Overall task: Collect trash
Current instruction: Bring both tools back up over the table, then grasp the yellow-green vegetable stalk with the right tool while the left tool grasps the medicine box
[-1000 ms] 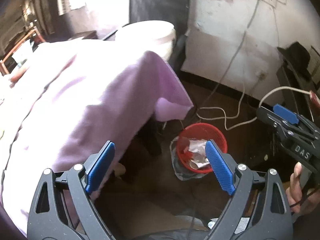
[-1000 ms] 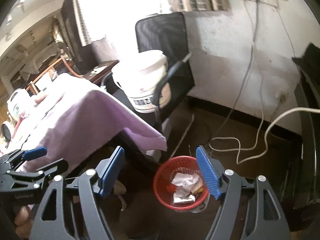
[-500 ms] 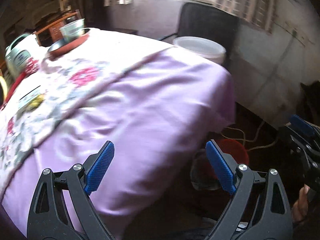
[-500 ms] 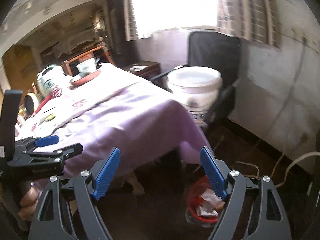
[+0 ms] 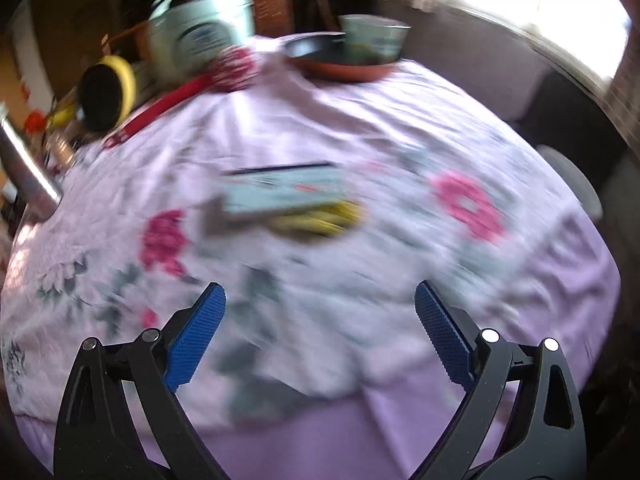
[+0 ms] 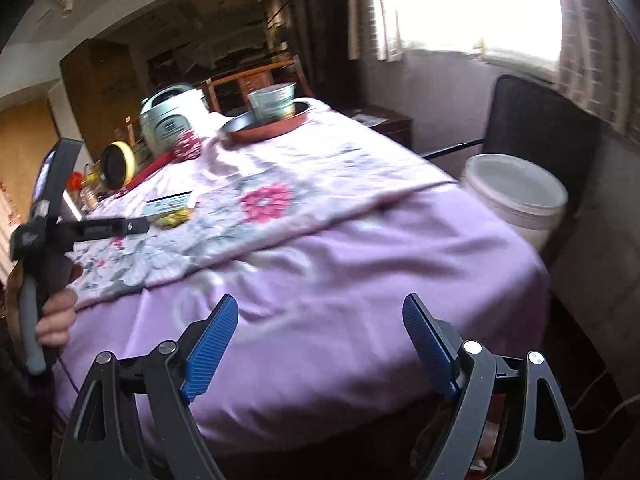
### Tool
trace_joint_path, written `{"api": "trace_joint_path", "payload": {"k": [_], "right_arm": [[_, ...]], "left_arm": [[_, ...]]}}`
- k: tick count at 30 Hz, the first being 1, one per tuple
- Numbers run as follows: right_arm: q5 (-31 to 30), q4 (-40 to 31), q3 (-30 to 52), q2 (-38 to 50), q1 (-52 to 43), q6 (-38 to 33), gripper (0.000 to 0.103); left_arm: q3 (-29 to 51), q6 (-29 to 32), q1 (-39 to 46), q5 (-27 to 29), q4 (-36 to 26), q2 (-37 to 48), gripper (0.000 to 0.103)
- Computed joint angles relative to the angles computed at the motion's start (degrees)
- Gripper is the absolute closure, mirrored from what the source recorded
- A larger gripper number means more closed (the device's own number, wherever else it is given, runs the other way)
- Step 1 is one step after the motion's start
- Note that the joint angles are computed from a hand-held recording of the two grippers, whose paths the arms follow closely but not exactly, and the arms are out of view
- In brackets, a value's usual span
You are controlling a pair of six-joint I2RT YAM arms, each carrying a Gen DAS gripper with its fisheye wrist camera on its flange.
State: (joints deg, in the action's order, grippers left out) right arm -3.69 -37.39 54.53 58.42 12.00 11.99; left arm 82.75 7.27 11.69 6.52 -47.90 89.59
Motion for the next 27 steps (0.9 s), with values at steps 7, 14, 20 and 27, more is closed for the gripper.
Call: {"api": "trace_joint_path", "payload": {"k": [7, 14, 20, 27], "right_arm": [[2.2, 3.5, 14.1, 19.5, 11.6, 0.5, 0.02], [0.6, -0.3, 38.6, 44.7, 17.3, -0.7, 0.02], [-1.6, -8.9, 59.9, 61.5, 18.8, 0.2, 0.025], [1.8, -11.0, 67.3, 68.1, 21.5, -2.6, 0.072]], "left_arm": [[12.7, -3.3, 10.5, 1.1, -3.0, 16.5, 0.011], [15.1, -6.4, 12.7, -1.1, -2.7, 18.6, 0.01], [19.6, -7.6, 12.2, -3.2, -5.8, 22.5, 0.007], [19.2, -8.2, 9.9, -8.2, -4.8, 22.9, 0.005]]}}
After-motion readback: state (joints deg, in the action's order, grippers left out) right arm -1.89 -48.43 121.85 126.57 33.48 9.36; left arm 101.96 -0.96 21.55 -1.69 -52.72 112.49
